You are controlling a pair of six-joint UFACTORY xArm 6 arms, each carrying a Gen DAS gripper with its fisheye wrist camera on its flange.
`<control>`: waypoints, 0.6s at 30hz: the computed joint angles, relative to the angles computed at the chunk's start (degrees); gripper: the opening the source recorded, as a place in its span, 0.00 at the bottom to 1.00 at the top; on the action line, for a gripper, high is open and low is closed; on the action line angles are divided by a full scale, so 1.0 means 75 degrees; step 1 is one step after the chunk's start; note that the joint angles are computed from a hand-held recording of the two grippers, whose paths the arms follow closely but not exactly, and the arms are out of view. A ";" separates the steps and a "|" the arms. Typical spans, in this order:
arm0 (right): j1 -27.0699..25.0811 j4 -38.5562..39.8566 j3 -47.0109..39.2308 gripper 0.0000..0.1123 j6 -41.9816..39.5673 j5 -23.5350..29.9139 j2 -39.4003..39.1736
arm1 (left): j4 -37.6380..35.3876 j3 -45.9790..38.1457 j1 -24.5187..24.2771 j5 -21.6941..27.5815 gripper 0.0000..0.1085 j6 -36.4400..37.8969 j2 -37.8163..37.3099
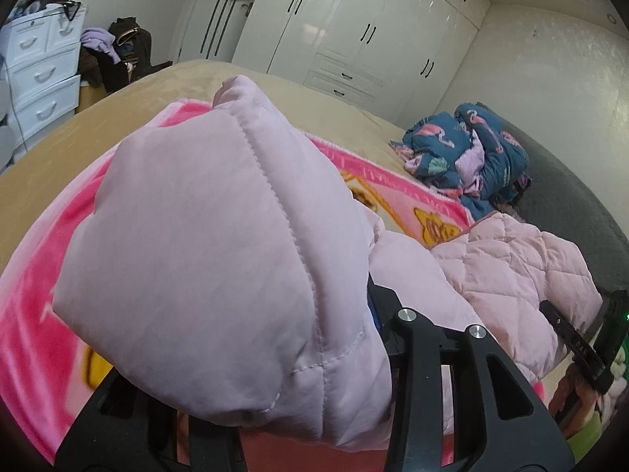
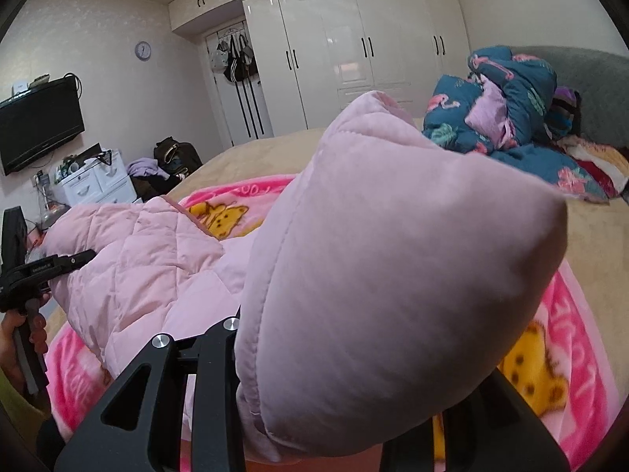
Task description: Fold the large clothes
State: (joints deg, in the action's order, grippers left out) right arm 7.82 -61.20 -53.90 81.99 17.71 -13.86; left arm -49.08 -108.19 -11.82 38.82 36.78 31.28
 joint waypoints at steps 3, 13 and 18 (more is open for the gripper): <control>0.0088 -0.0119 0.0548 0.27 0.0483 0.0028 -0.0337 | -0.0100 0.0977 -0.0031 -0.0289 0.30 0.0390 -0.0561; -0.0369 0.0653 0.2225 0.46 0.1920 -0.0814 -0.0772 | -0.0095 0.2289 0.0117 -0.0708 0.44 0.0486 -0.0839; -0.0553 0.0690 0.2975 0.71 0.2911 -0.1365 -0.1165 | -0.0471 0.2697 0.0248 -0.0699 0.54 0.0832 -0.0975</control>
